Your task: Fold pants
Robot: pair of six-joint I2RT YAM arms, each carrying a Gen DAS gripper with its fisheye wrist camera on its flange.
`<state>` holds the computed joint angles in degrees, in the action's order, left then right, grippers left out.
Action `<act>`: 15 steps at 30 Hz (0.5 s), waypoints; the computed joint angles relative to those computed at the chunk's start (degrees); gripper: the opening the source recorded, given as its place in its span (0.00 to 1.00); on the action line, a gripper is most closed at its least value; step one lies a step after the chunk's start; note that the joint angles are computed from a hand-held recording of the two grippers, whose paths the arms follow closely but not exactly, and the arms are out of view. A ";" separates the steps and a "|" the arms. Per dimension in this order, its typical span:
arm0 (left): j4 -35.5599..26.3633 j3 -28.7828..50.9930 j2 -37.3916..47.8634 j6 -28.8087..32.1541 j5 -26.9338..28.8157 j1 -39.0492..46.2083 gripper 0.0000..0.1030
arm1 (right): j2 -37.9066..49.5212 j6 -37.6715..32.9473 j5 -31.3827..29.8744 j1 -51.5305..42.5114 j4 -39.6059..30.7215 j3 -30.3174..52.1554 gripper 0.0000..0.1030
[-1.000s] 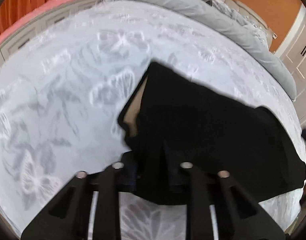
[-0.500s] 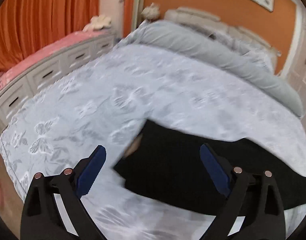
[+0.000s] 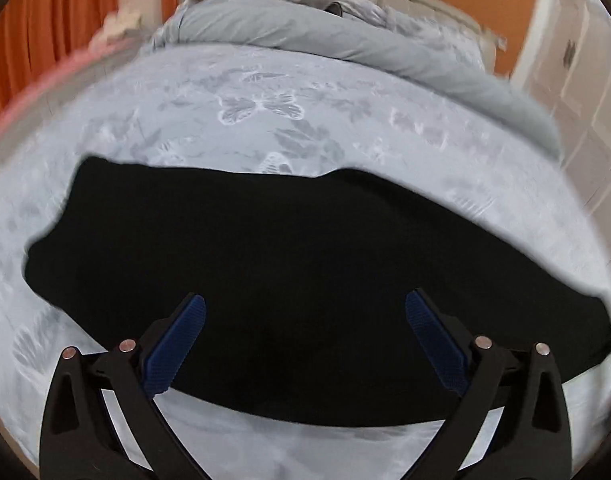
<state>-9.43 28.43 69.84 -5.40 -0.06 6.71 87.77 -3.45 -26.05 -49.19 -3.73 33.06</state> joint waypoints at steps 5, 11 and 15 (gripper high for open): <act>0.82 -0.12 2.10 2.99 -0.47 1.48 0.95 | -3.07 -6.29 7.63 -1.67 -3.11 -1.99 0.29; -1.89 0.62 1.13 3.94 4.75 5.54 0.95 | -1.15 -4.17 -0.13 -7.45 -2.41 -1.75 0.78; -3.53 0.63 -0.58 4.24 7.51 7.83 0.95 | 8.06 1.82 -3.12 -5.08 -2.41 1.87 0.83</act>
